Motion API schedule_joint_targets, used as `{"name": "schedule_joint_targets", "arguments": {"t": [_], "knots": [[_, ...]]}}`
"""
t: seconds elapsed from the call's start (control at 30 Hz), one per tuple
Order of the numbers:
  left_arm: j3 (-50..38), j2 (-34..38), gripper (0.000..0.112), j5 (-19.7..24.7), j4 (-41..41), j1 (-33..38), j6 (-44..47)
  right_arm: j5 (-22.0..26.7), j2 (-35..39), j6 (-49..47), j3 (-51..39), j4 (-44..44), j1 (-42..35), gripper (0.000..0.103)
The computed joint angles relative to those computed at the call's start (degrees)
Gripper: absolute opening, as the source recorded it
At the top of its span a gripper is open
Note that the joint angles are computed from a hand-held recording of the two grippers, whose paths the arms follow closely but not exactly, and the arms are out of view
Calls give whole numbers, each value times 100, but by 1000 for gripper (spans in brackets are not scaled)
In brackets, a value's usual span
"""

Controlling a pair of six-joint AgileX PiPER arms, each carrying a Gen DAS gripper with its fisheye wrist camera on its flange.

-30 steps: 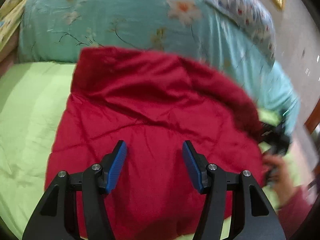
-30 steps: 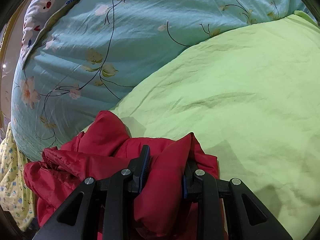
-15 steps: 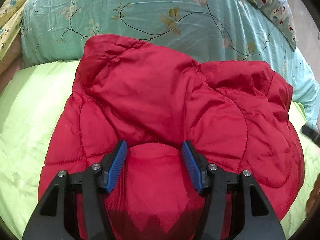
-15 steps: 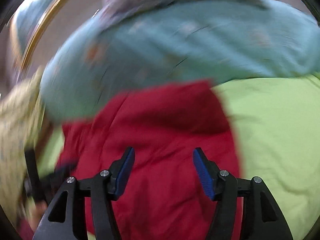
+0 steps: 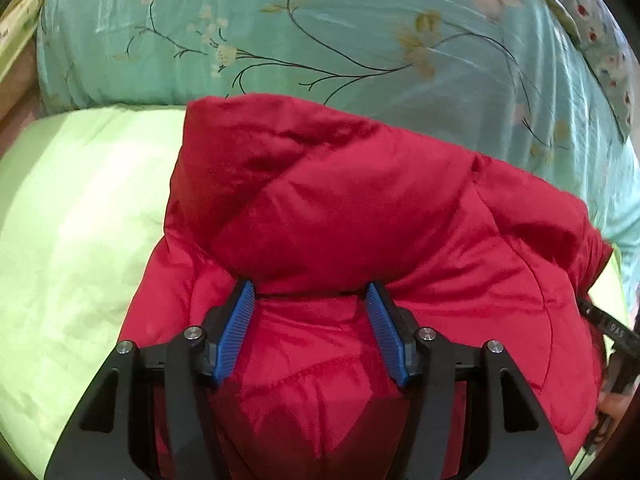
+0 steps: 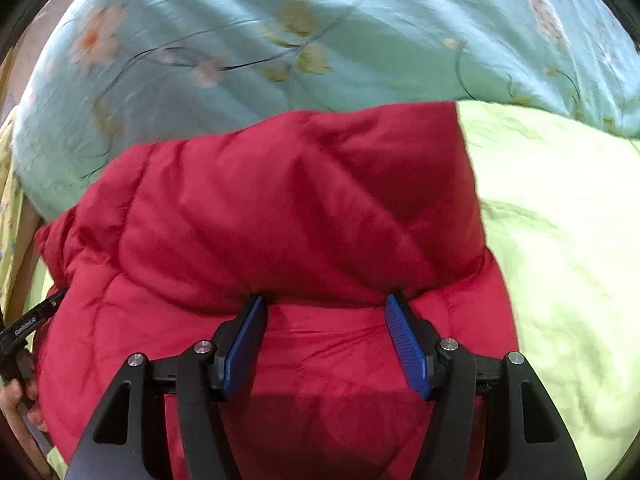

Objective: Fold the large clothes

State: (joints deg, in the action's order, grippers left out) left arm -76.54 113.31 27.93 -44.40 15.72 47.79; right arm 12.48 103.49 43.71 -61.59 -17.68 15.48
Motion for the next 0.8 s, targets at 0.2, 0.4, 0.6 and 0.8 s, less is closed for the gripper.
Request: {"name": "schedule_joint_targets", "arguments": {"t": [0.2,0.4,0.6,0.8], "knots": [[-352,267,60,199,78,34,-180,-187,97,-46,36,146,-123,63],[-410,136,60,673,153,255,-181,-395,-1,-449,274,506,-167,64],[417,-624,60,876,-453,673,759,-392,-113,-1334,301,1334,-249,64],[939,-1081,72,1317,-987,1399,1553,-310,-1040,-2097,938,1927,-218,69]]}}
